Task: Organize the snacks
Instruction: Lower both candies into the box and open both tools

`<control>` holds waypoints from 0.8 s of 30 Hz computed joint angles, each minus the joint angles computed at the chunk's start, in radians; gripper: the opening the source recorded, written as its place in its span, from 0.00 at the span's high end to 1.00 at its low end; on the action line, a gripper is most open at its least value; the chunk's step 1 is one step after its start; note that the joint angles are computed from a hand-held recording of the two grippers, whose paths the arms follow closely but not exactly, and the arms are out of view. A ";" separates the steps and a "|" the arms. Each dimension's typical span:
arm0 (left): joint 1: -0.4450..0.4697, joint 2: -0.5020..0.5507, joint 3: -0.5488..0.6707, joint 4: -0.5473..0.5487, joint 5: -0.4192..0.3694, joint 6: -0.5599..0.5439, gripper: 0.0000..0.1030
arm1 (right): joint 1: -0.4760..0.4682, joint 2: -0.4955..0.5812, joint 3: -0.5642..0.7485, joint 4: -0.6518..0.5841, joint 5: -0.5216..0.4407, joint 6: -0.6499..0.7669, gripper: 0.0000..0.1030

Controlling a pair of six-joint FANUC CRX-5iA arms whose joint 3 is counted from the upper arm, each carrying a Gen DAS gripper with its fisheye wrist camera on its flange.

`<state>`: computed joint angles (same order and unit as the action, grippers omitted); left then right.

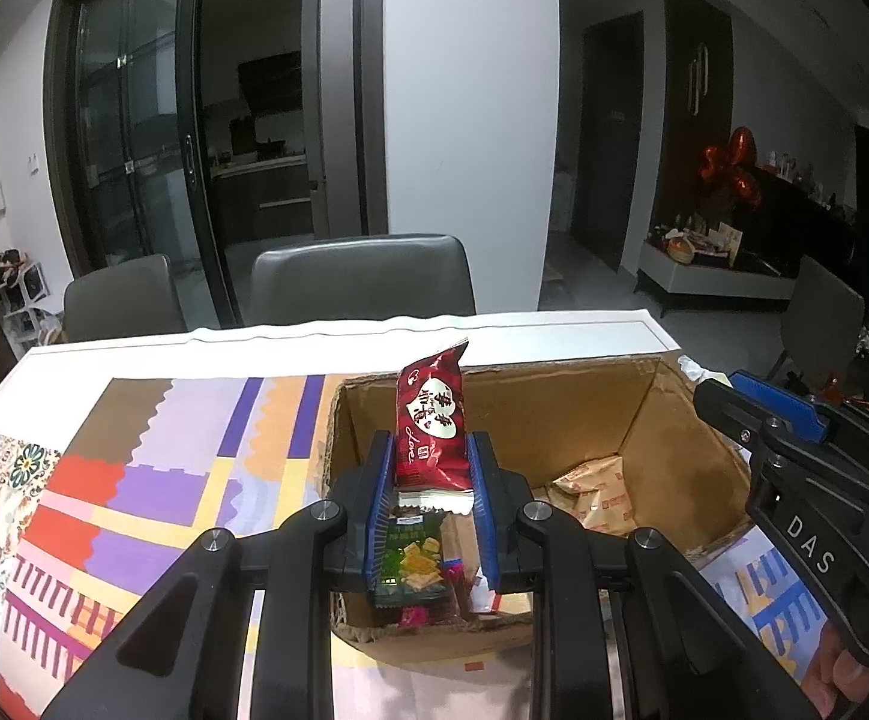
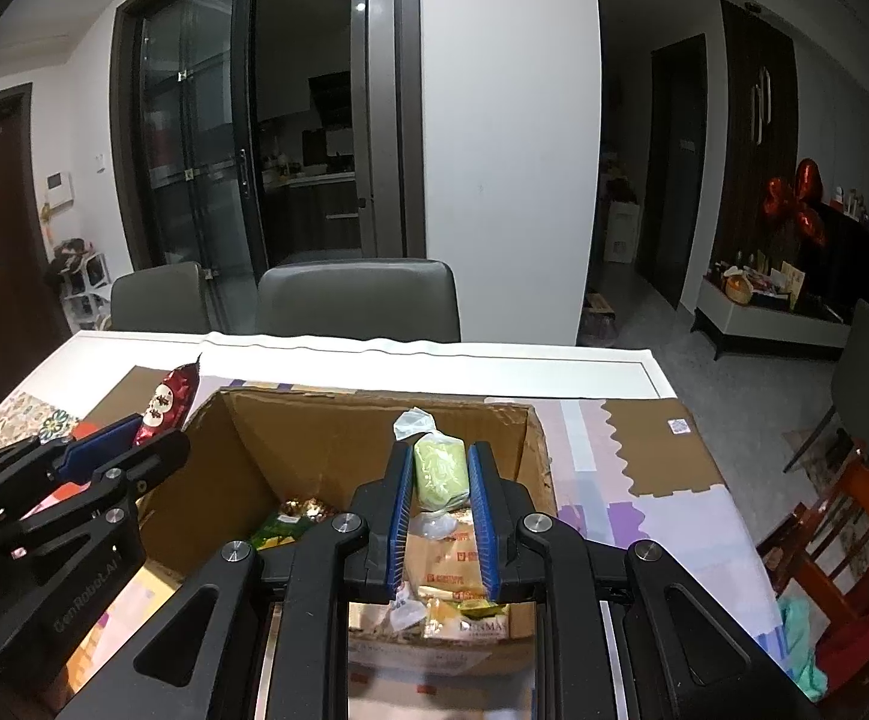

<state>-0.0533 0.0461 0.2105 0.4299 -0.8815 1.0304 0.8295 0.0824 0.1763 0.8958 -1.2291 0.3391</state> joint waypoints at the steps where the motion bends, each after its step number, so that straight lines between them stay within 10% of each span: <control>1: -0.001 0.003 0.001 -0.001 -0.002 0.001 0.76 | -0.003 0.004 0.003 -0.004 0.000 0.003 0.80; 10: -0.009 0.017 0.024 -0.051 -0.004 0.028 0.62 | -0.017 0.041 0.044 -0.028 -0.026 0.033 0.79; 15: -0.007 0.011 0.023 -0.073 -0.006 0.047 0.52 | -0.013 0.038 0.036 -0.016 -0.036 0.013 0.43; 24: 0.007 -0.024 0.008 -0.106 0.010 0.087 0.33 | -0.004 0.027 0.029 -0.012 -0.047 0.002 0.35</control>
